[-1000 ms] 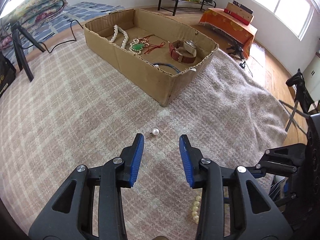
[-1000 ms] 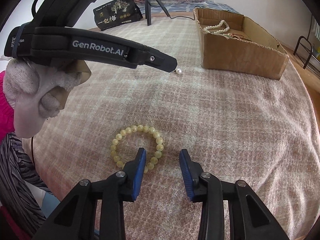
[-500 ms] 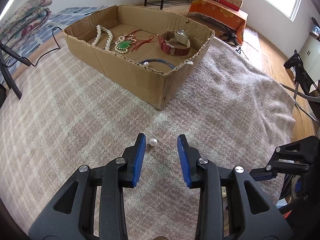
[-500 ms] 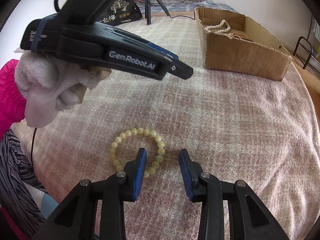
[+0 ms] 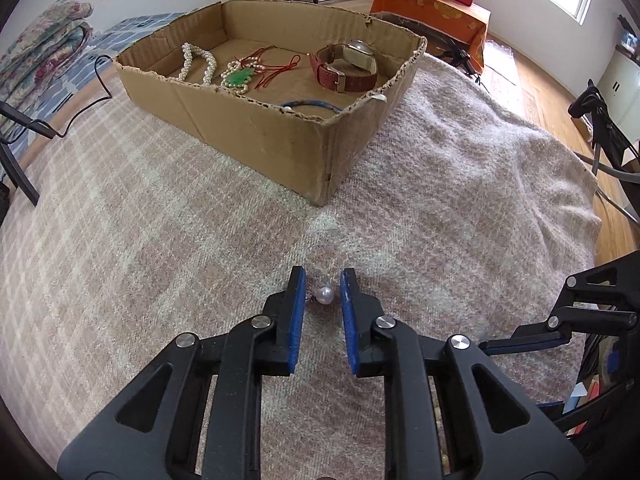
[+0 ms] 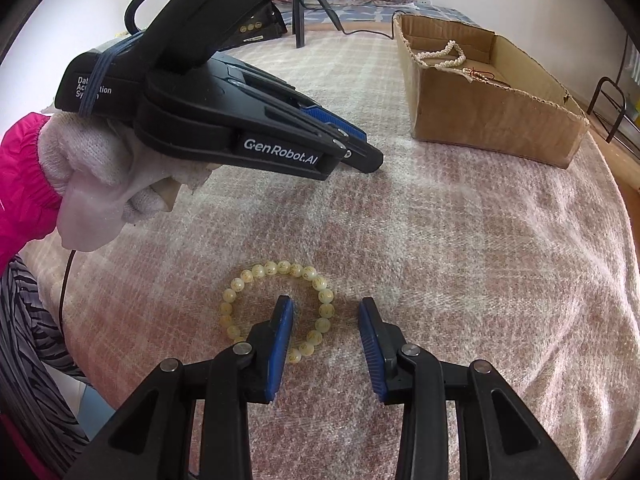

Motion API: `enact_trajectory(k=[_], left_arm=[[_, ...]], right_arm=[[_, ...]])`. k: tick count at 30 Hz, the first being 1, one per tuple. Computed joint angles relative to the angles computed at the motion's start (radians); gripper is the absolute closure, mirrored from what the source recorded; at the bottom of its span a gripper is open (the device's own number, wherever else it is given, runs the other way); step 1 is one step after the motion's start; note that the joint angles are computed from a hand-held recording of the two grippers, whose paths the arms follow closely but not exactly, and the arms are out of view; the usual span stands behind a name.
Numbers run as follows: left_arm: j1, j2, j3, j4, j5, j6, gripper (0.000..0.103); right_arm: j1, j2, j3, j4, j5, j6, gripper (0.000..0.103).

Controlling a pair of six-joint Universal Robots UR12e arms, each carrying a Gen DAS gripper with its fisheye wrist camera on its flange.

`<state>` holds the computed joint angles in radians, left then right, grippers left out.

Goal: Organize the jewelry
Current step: 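Close the right tool on the bead bracelet while the left tool closes on the pearl bead, then lift and carry the bead bracelet and pearl bead with both tools over the box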

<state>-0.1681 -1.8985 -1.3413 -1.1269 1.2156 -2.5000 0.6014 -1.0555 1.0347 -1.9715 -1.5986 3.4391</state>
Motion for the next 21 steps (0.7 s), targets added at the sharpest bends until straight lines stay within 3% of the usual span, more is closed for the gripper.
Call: enact_trajectory(k=[7,14,21], left_arm=[[0.003,0.008,-0.021,0.031,0.000,0.002,0.093],[0.009,0.016,-0.030,0.050,-0.016,-0.018,0.094],[0.025,0.022,-0.021,0.056,-0.053,-0.071,0.095]], right_arm=[[0.005,0.005,-0.006,0.010,-0.015,-0.017,0.070],[-0.003,-0.005,0.006,-0.006,-0.001,0.009,0.096],[0.000,-0.014,0.014,-0.035,0.000,0.003,0.098]])
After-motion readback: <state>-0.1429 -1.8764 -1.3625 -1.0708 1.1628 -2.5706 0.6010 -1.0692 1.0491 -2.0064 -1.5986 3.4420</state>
